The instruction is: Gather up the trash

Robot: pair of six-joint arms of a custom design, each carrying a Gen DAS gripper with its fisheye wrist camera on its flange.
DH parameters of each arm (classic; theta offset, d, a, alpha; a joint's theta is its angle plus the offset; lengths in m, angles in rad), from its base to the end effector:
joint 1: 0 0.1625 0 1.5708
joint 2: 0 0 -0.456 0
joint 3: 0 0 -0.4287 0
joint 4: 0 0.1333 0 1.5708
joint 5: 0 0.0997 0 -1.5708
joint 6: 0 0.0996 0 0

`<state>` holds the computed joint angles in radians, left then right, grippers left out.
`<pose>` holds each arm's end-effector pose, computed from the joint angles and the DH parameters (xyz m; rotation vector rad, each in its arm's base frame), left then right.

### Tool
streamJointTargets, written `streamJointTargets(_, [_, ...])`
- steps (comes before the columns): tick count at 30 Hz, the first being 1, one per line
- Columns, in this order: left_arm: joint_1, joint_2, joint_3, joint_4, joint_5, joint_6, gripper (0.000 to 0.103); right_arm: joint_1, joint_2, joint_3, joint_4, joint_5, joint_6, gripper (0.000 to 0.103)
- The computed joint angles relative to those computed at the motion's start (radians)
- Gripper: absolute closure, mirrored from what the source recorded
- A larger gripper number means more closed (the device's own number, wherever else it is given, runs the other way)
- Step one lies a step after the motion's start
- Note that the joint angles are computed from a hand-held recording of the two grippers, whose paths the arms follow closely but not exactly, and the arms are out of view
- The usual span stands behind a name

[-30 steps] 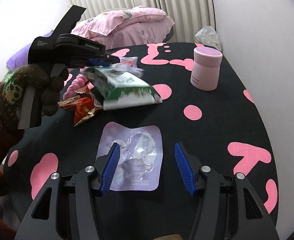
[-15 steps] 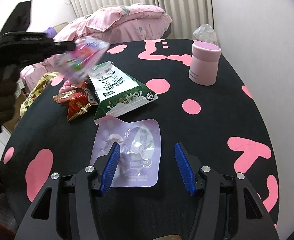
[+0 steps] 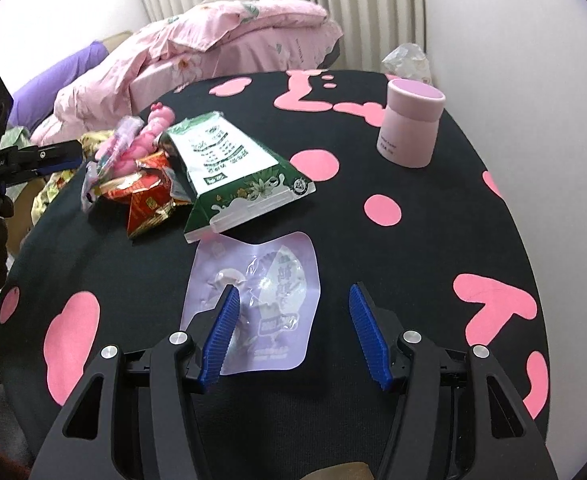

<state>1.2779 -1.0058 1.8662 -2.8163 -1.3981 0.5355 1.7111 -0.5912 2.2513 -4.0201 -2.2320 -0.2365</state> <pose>-0.0445 -0.6686 0.1692 1.1141 2.6549 -0.5270 0.1367 -0.4517 0.0051 0.1078 -2.3194 0.9182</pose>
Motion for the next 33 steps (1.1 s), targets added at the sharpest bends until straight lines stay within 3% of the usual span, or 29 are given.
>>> streamJointTargets(1, [0.003,-0.004,0.005,-0.003,-0.005,-0.009,0.034,0.000,-0.008,0.003,0.019,0.001,0.002,0.048])
streamJointTargets(4, [0.015,-0.015,0.010,0.021,-0.028,-0.053,0.032,0.004,-0.041,0.023,0.086,0.007,0.010,0.049])
streamJointTargets(7, [0.017,-0.026,0.034,0.000,0.005,-0.088,0.032,0.028,-0.004,0.055,-0.082,-0.022,0.006,0.049])
streamJointTargets(10, [0.012,-0.033,0.066,-0.064,0.043,-0.096,0.032,0.045,0.027,0.074,-0.167,-0.032,-0.009,0.049])
streamJointTargets(14, [0.008,-0.040,0.083,-0.099,0.022,-0.095,0.032,0.054,0.026,0.099,-0.116,-0.032,0.067,0.049])
streamJointTargets(17, [0.000,-0.047,0.095,-0.113,0.017,-0.080,0.032,0.028,0.013,0.107,-0.075,0.057,0.127,0.049])
streamJointTargets(20, [-0.005,-0.049,0.099,-0.107,0.018,-0.070,0.032,0.045,0.032,0.062,-0.052,0.022,0.140,0.049])
streamJointTargets(23, [-0.007,-0.046,0.101,-0.101,0.028,-0.066,0.032,0.089,0.043,-0.009,0.064,-0.109,0.106,0.048])
streamJointTargets(25, [-0.006,-0.045,0.102,-0.099,0.031,-0.069,0.032,0.111,0.060,-0.050,0.088,-0.164,0.032,0.048])
streamJointTargets(27, [-0.004,-0.043,0.102,-0.094,0.034,-0.069,0.032,0.103,0.052,-0.051,0.102,-0.155,0.027,0.047])
streamJointTargets(30, [-0.003,-0.044,0.106,-0.096,0.037,-0.066,0.032,0.064,0.026,-0.010,0.073,-0.066,0.052,0.044])
streamJointTargets(33, [-0.001,-0.049,0.110,-0.103,0.038,-0.063,0.032,0.070,0.028,0.014,0.047,-0.083,0.065,0.044])
